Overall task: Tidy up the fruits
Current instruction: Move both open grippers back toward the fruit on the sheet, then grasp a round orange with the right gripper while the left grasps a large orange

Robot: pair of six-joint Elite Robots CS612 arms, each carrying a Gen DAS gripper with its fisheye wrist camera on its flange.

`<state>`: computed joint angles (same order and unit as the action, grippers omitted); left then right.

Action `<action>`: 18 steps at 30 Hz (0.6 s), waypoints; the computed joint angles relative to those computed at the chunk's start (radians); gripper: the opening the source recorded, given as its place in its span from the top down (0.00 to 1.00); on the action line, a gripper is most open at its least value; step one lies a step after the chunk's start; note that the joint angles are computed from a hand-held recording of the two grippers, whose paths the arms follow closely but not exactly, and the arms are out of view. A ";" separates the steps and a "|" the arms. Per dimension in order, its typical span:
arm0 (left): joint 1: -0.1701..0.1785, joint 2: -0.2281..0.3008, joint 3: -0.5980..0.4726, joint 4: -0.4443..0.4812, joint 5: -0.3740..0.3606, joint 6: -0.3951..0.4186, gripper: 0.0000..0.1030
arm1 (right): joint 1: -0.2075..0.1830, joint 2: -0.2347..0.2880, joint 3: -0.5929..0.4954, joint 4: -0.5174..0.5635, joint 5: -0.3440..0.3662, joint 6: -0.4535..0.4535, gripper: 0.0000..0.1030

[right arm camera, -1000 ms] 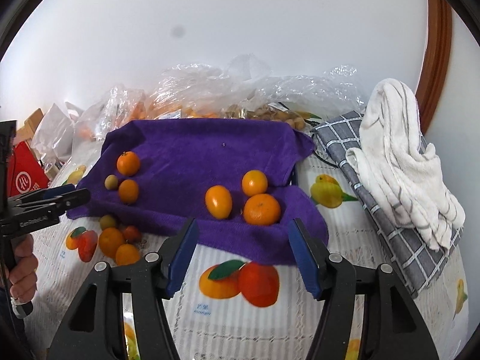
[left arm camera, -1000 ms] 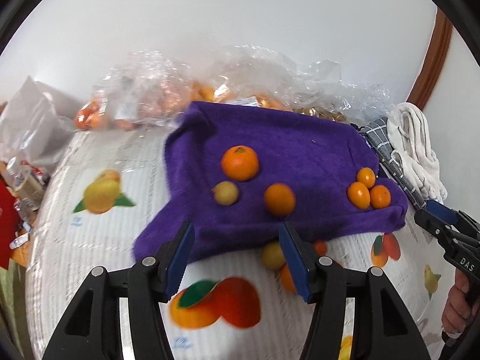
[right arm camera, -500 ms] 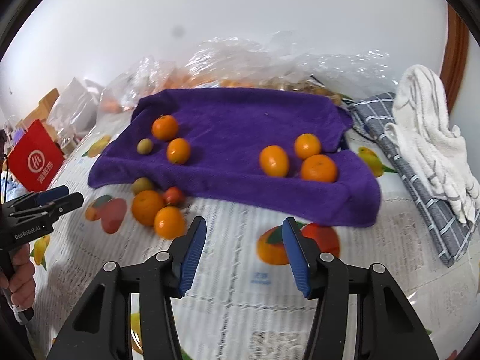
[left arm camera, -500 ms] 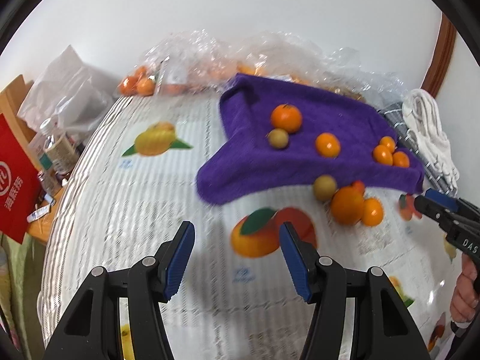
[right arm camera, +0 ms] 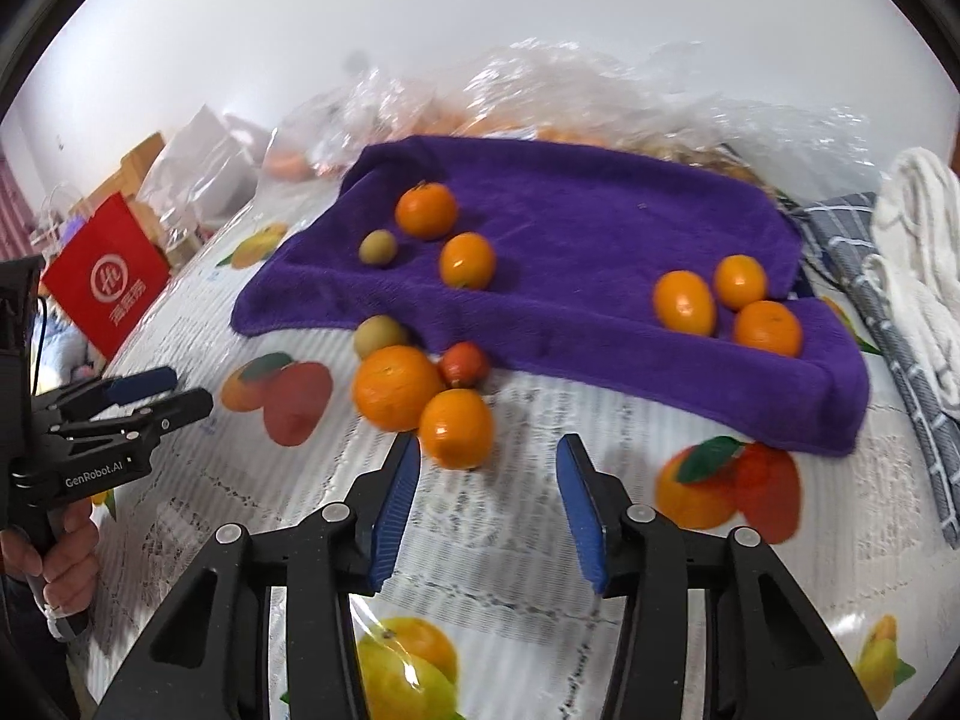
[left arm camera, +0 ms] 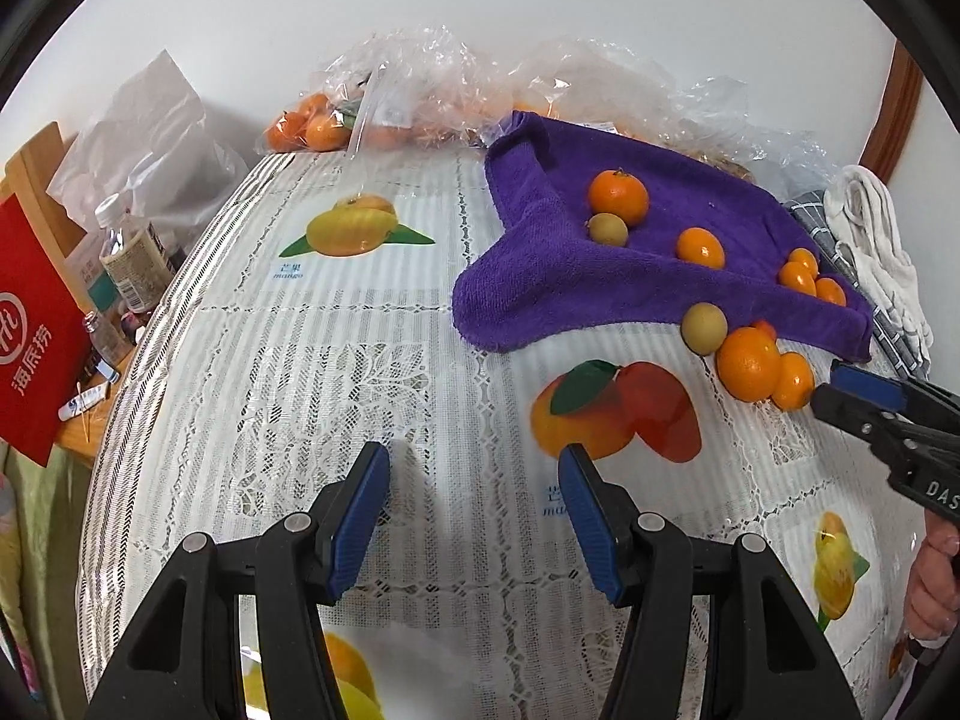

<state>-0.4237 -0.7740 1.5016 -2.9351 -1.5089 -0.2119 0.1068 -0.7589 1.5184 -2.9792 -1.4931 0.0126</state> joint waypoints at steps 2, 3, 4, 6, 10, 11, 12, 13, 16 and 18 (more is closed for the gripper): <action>0.000 0.001 0.002 -0.007 0.000 0.005 0.45 | 0.003 0.007 -0.012 0.013 -0.008 -0.004 0.55; 0.000 0.002 0.003 -0.013 -0.002 0.007 0.45 | 0.003 0.012 -0.020 0.026 -0.006 -0.006 0.55; 0.000 0.002 0.006 -0.020 -0.005 0.009 0.44 | 0.003 0.016 -0.027 0.035 -0.004 -0.006 0.55; 0.001 0.003 0.007 -0.027 -0.009 0.014 0.42 | 0.004 0.023 -0.037 0.047 -0.008 -0.006 0.55; 0.002 0.005 0.007 -0.034 -0.020 0.019 0.39 | 0.005 0.034 -0.052 0.064 -0.010 -0.007 0.57; 0.003 0.005 0.007 -0.036 -0.024 0.019 0.38 | 0.003 0.036 -0.054 0.064 0.007 -0.011 0.60; 0.003 0.005 0.007 -0.038 -0.027 0.018 0.38 | 0.002 0.036 -0.054 0.062 0.018 -0.013 0.63; 0.005 0.006 0.008 -0.041 -0.032 0.015 0.38 | 0.001 0.036 -0.053 0.057 0.027 -0.016 0.69; 0.010 0.007 0.010 -0.053 -0.051 0.004 0.38 | 0.006 0.034 -0.047 0.038 0.002 -0.022 0.70; 0.011 0.008 0.010 -0.058 -0.055 0.001 0.38 | 0.003 0.028 -0.036 0.027 0.006 -0.020 0.70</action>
<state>-0.4129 -0.7660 1.5115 -2.9933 -1.5643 -0.2113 0.1096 -0.7306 1.4824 -2.9525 -1.4867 -0.0069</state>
